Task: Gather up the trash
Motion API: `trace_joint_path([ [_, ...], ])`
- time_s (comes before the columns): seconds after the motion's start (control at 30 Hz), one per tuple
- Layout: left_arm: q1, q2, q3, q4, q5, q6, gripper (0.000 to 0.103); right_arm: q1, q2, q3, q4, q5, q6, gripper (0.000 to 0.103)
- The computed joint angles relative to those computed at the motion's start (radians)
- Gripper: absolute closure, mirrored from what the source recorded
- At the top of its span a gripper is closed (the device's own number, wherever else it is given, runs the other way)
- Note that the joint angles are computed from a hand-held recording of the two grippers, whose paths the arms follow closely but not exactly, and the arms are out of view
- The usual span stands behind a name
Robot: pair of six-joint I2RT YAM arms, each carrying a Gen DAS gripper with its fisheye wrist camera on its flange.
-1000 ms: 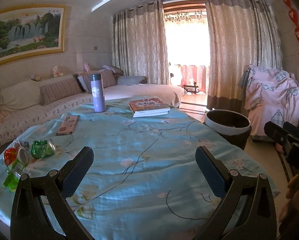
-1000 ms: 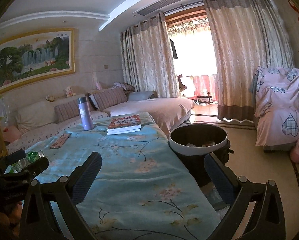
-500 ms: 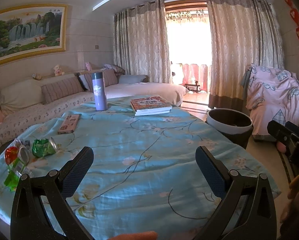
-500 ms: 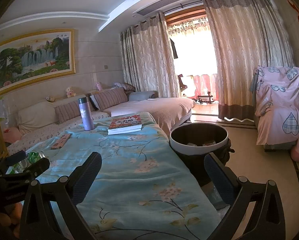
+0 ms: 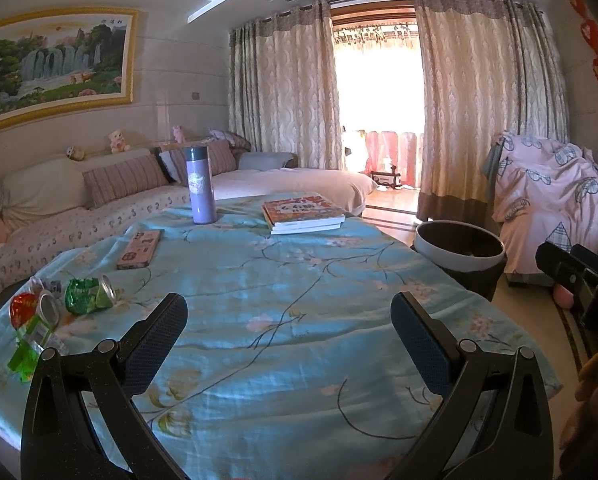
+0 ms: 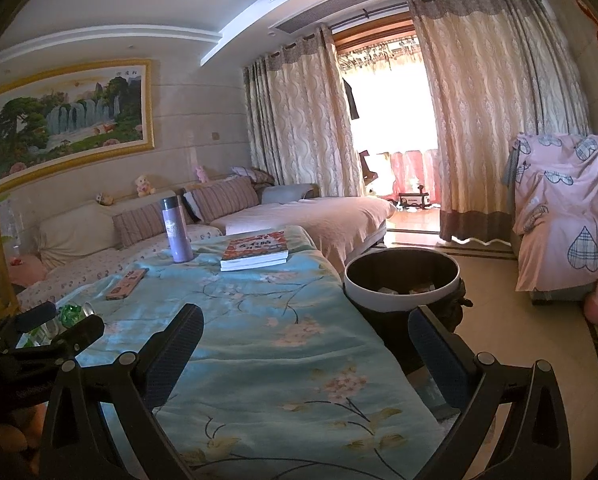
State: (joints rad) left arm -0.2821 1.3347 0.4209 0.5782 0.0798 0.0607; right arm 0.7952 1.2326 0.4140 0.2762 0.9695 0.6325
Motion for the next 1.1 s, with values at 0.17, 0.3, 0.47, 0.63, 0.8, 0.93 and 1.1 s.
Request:
trace_joint_path([
  [0.17, 0.0, -0.005, 0.0, -0.008, 0.002, 0.002, 0.0, 0.001, 0.003, 0.002, 0.003, 0.001, -0.003, 0.0],
  [0.3, -0.001, -0.006, -0.001, -0.006, 0.001, 0.001, 0.0, 0.004, 0.002, 0.003, 0.002, 0.002, -0.001, 0.0],
  [0.47, -0.001, -0.006, 0.0, -0.008, 0.001, 0.001, 0.0, 0.007, 0.0, 0.003, 0.003, 0.004, -0.005, 0.0],
  [0.63, -0.002, -0.009, -0.001, -0.01, 0.001, 0.002, 0.0, 0.008, 0.002, 0.006, 0.004, 0.002, -0.009, 0.0],
  [0.8, -0.003, -0.009, 0.0, -0.011, -0.001, 0.001, 0.0, 0.012, 0.004, 0.013, 0.0, 0.003, -0.013, 0.0],
  [0.93, -0.002, -0.005, 0.001, -0.013, -0.001, 0.001, 0.0, 0.008, 0.005, 0.016, 0.001, -0.005, -0.016, 0.0],
  [1.1, 0.006, 0.005, 0.0, -0.004, 0.004, 0.004, 0.0, 0.015, 0.008, 0.018, 0.002, -0.001, -0.017, 0.0],
])
